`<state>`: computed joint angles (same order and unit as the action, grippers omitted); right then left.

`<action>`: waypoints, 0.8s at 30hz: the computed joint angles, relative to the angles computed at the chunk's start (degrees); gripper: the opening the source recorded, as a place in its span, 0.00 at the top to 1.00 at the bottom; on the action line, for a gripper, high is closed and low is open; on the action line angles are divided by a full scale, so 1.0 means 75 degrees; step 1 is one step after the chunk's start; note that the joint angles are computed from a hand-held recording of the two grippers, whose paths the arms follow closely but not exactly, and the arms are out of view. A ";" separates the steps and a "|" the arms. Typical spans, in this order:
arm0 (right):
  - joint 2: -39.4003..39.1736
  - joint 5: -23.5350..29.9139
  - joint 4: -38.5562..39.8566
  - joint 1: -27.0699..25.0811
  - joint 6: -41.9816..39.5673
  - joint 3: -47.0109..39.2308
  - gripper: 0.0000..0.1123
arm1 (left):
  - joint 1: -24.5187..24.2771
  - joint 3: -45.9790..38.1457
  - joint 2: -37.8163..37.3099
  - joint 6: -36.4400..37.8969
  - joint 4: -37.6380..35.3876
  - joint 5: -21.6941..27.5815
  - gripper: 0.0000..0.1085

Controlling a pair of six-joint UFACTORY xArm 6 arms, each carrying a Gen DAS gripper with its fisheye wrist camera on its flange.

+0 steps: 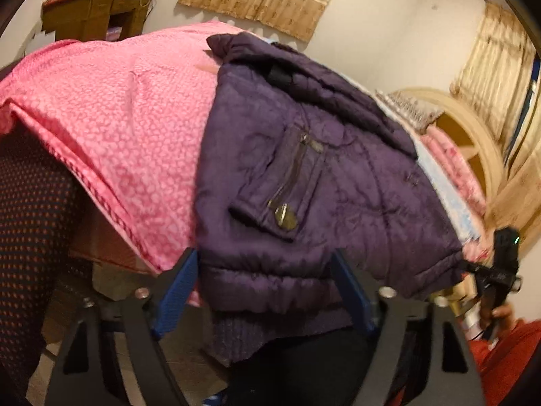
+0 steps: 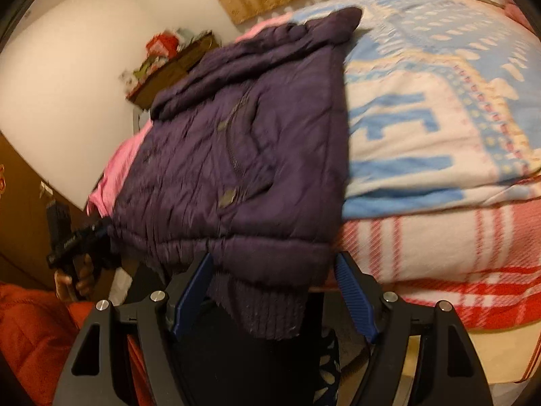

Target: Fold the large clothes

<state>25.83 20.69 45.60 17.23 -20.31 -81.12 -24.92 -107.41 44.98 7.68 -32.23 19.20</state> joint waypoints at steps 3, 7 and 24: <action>0.0195 0.0187 -0.0249 0.0065 0.0117 -0.0183 0.34 | 0.0016 0.0034 -0.0010 0.0295 -0.0074 0.0099 0.30; 0.0513 0.0351 0.0686 0.0011 -0.0126 -0.0459 0.34 | 0.0130 -0.0153 0.0164 0.0794 -0.1212 0.0629 0.30; 0.0160 0.2051 0.4048 -0.0404 -0.2783 -0.0536 0.87 | 0.0264 0.0262 -0.0581 0.4122 -0.4901 0.1227 0.77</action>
<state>27.03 36.07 75.96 14.19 -41.18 -85.14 -22.94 -105.45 40.63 38.60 -68.99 28.41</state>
